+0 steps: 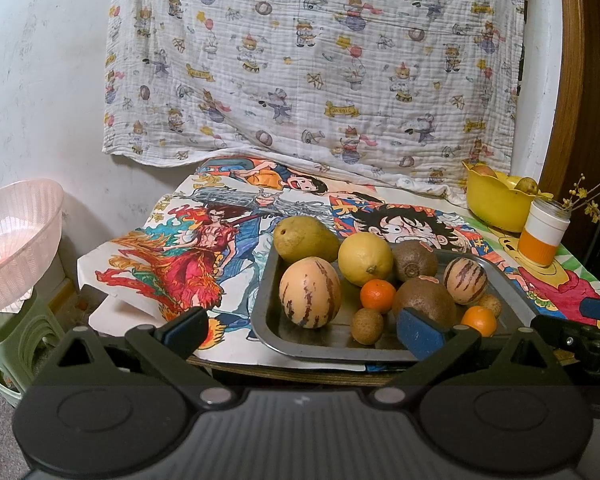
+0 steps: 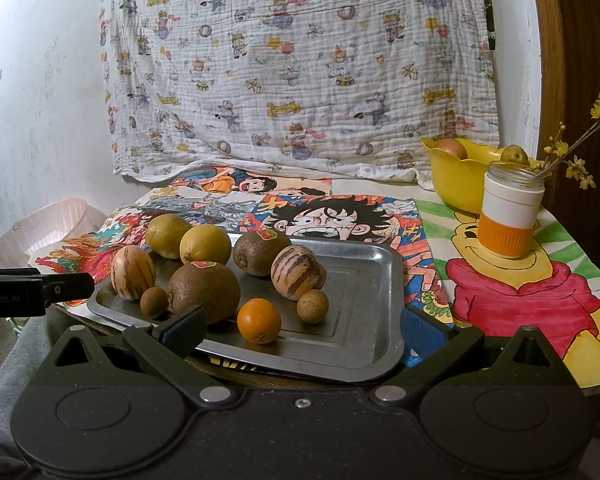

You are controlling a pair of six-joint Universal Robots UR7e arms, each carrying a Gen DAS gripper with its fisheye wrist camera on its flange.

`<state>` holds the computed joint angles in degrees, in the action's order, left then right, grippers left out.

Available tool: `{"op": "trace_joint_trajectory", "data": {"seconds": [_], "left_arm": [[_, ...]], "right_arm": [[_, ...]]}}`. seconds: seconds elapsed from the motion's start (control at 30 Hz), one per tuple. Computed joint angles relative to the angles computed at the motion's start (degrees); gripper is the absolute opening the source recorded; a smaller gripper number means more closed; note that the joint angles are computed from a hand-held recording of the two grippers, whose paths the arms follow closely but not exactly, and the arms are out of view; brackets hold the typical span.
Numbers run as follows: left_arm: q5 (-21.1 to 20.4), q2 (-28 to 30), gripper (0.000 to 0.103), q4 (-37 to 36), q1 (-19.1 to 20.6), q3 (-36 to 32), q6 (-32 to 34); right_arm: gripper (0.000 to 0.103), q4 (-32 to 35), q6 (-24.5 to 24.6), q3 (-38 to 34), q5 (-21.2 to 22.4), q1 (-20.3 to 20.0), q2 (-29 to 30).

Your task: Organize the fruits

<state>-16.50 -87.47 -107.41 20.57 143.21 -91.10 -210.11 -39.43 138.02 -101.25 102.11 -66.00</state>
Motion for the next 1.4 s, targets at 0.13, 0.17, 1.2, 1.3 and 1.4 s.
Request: {"op": "trace_joint_trajectory", "data": {"seconds": [0.13,0.17,1.2,1.3,1.4], "left_arm": [[-0.05,-0.01,0.102,0.14,-0.06,-0.02,-0.10],[-0.04,-0.04,0.102,0.16,-0.07,-0.01,-0.12],[-1.30,-0.81,0.102,5.69,0.00,-1.43,-4.64],[-1.38,-0.91,0.102,2.15,-0.10,-0.62,-2.45],[-1.25,-0.77,0.102,-0.58,0.05,-0.19,-0.89]], "right_arm": [[0.102,-0.03,0.01,-0.01,0.02,-0.01,0.00],[0.102,0.01,0.02,0.00,0.04,-0.04,-0.02],[0.102,0.09,0.10,0.09,-0.06,0.06,-0.09],[0.102,0.09,0.10,0.09,-0.06,0.06,-0.09],[0.102,0.15,0.16,0.10,-0.13,0.12,-0.11]]}}
